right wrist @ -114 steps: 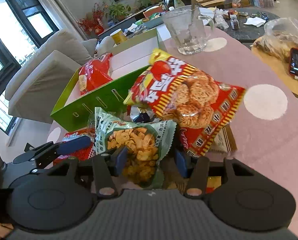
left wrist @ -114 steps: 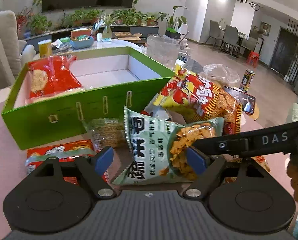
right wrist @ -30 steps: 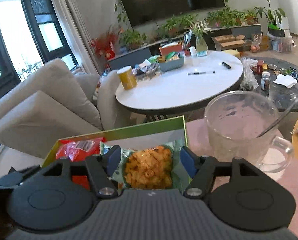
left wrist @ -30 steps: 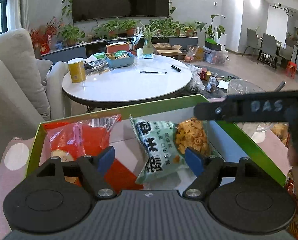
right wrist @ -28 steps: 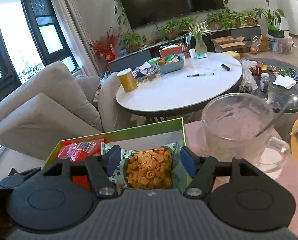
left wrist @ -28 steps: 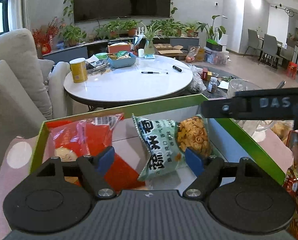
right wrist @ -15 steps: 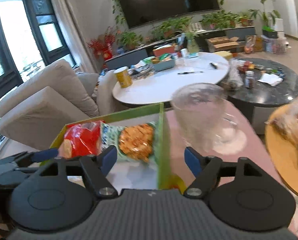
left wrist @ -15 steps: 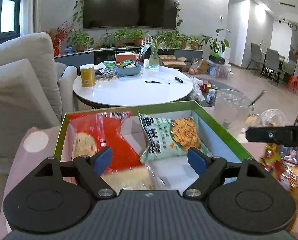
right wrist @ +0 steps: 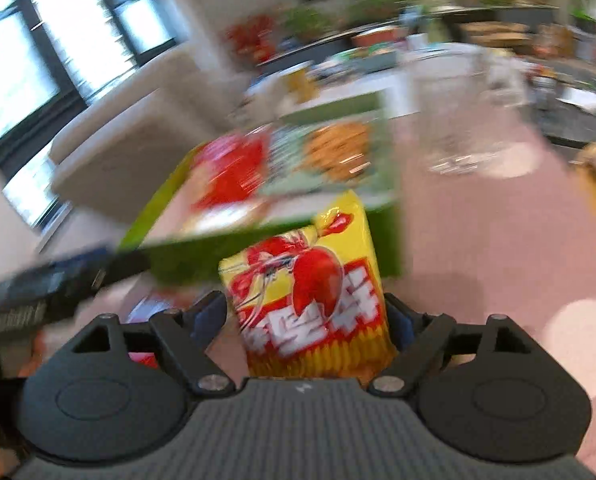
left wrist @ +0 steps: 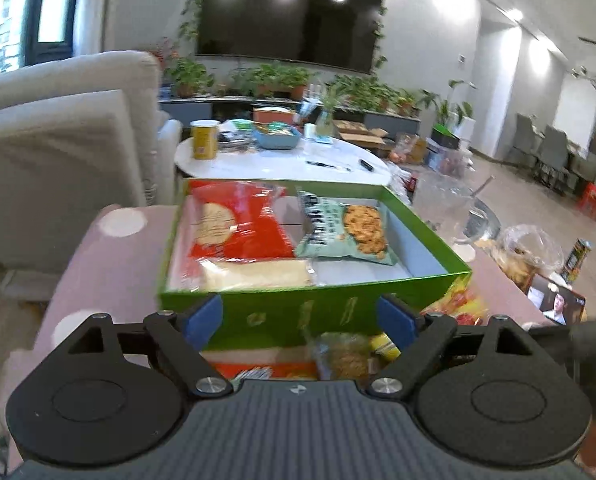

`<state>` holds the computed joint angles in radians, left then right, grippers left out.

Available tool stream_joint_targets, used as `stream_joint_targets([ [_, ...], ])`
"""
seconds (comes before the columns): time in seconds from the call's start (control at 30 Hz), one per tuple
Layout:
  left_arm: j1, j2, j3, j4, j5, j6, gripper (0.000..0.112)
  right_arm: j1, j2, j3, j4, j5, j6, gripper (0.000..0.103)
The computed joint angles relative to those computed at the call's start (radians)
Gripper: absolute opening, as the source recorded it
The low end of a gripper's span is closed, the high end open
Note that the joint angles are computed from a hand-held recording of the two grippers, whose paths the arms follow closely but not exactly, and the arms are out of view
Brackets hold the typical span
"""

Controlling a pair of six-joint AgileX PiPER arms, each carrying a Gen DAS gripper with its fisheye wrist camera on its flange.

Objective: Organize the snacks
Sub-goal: 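Move the right gripper to the yellow crayfish-print chip bag, then grasp the yellow crayfish-print bag with the right gripper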

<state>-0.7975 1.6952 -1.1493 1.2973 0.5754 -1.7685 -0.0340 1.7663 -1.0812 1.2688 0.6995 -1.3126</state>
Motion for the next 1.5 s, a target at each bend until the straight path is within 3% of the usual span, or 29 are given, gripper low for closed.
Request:
stream_joint_targets([
  [0.07,-0.012,-0.044,0.055,0.014,0.023,-0.050,0.086,0.038,-0.021,0.047,0.017,0.017,-0.090,0.070],
  [0.17,-0.039,-0.099,0.120,0.026,0.071,-0.097,0.086,0.080,-0.092,0.148,0.153,-0.055,-0.261,0.070],
  [0.3,-0.053,-0.138,0.174,0.044,0.087,-0.147,0.086,0.060,-0.160,0.207,0.272,-0.113,-0.292,0.071],
  [0.43,-0.055,-0.130,0.190,0.070,0.068,-0.173,0.086,0.000,-0.217,0.247,0.255,-0.140,-0.224,0.071],
  [0.57,-0.051,-0.103,0.186,0.091,0.024,-0.171,0.086,-0.070,-0.263,0.311,0.165,-0.071,-0.116,0.071],
  [0.77,-0.050,-0.052,0.168,0.095,0.004,-0.160,0.086,-0.041,-0.268,0.310,0.037,-0.066,0.118,0.070],
  [0.87,-0.048,-0.048,0.168,0.089,-0.002,-0.157,0.086,0.031,-0.233,0.266,-0.110,-0.144,0.329,0.070],
  [0.93,-0.048,-0.046,0.170,0.091,0.000,-0.159,0.086,0.055,-0.194,0.246,-0.126,-0.175,0.380,0.068],
  [1.07,-0.043,-0.047,0.170,0.083,0.001,-0.144,0.086,0.124,-0.195,0.263,-0.087,-0.337,0.298,0.065],
  [1.13,-0.039,-0.047,0.170,0.083,-0.001,-0.145,0.086,0.136,-0.198,0.275,-0.045,-0.375,0.196,0.065],
  [1.4,-0.034,-0.026,0.133,0.063,-0.019,-0.095,0.086,0.080,-0.225,0.301,-0.027,-0.403,0.060,0.065],
  [1.5,-0.029,-0.005,0.089,0.048,-0.029,-0.057,0.086,0.036,-0.252,0.307,-0.029,-0.318,0.073,0.066],
])
